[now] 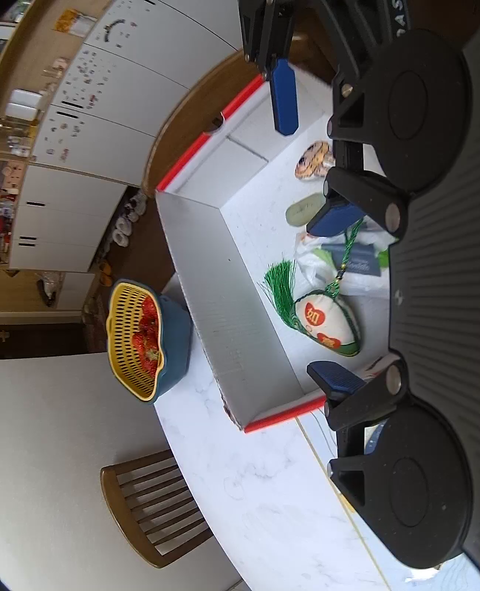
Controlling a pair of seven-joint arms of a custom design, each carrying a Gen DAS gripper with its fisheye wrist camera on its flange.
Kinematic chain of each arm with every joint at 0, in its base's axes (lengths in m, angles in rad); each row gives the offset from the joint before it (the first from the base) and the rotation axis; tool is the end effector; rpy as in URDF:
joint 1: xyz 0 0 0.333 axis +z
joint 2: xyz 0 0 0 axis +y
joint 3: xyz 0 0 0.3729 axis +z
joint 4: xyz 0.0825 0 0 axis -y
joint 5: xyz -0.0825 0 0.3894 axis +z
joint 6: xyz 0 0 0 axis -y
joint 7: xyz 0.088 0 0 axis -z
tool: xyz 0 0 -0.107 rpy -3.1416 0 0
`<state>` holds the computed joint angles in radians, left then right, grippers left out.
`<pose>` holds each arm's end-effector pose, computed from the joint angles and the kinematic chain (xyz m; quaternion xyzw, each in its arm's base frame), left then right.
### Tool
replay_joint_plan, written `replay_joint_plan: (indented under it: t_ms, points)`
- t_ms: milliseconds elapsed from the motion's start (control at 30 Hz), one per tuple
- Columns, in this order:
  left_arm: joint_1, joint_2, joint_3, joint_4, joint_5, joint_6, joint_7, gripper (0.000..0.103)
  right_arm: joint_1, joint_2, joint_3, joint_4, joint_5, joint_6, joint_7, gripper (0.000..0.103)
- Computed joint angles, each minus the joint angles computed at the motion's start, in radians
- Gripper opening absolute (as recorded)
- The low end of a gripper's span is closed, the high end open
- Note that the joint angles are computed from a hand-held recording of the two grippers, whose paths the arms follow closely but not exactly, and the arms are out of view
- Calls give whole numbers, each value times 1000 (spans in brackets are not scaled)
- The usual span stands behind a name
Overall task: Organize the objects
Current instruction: 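Lower the cylinder and sachet into the red box and open both tools, then withdraw both open tools from the box back over the table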
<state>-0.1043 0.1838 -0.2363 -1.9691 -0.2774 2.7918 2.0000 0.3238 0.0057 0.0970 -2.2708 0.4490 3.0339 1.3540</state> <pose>0.6225 -0.1967 0.5070 -0.4729 0.8176 -0.2879 0.1583 0.5311 0.2015 0.4926 -0.7204 0.5833 -0.1467 0.3453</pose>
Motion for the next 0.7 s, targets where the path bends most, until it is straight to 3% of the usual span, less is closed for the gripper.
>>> replay_joint_plan:
  t_ms: [167, 300, 467, 700]
  points:
    - [31, -70, -23, -65, -149, 22, 112, 74, 15, -24, 6, -20, -46, 35, 51, 56]
    - [29, -126, -8, -110, -284, 21, 221, 74, 28, -42, 8, -35, -112, 59, 125, 57]
    - [9, -190, 38, -157, -437, 4, 360, 74, 1, -64, 37, -56, -335, 83, 352, 59]
    - [-1, -256, 115, -203, -580, -52, 514, 81, -114, -76, 140, -41, -808, 66, 847, 67]
